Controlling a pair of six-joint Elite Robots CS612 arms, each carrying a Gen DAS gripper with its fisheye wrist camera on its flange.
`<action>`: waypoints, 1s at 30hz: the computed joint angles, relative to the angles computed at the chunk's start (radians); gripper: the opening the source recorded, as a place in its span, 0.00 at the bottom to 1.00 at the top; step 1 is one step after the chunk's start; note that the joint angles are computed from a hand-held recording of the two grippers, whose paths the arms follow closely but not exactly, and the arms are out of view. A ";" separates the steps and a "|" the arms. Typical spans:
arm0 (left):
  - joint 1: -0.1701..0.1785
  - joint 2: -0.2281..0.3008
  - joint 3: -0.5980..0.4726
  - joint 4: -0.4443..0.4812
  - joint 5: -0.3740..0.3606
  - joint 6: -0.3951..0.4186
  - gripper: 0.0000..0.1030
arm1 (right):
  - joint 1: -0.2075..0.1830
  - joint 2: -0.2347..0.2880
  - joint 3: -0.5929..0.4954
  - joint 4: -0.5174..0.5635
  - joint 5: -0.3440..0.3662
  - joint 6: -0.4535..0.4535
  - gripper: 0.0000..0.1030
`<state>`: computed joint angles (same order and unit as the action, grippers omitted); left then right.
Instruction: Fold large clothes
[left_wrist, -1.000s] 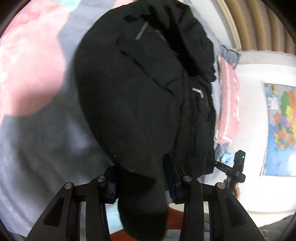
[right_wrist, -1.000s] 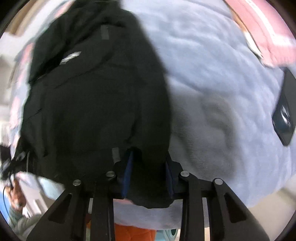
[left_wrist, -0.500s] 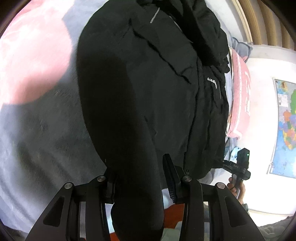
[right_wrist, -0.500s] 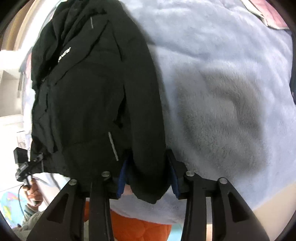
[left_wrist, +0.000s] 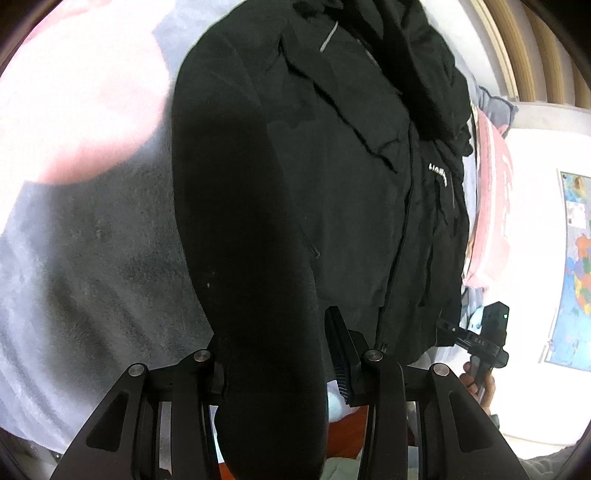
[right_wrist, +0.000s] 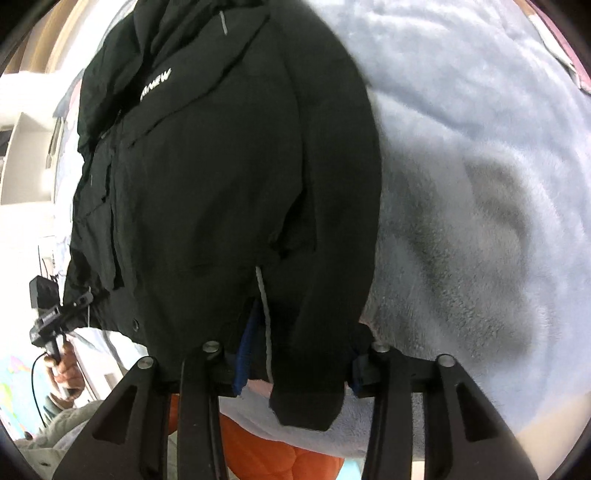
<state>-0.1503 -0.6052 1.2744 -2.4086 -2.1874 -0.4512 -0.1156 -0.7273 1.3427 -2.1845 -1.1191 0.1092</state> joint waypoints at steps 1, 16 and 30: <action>0.000 -0.003 0.005 -0.021 0.004 -0.007 0.28 | 0.002 -0.004 0.003 -0.014 -0.007 -0.003 0.26; 0.028 0.009 -0.045 -0.342 -0.064 -0.173 0.14 | 0.002 -0.024 -0.086 -0.160 0.033 -0.028 0.15; 0.051 0.191 -0.475 -0.427 -0.023 -0.285 0.15 | -0.002 0.173 -0.541 -0.206 0.084 0.106 0.15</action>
<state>-0.0990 -0.4139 0.7995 -2.8354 -2.2102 -0.7363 -0.1173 -0.5540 0.8018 -2.3906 -1.0352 0.2150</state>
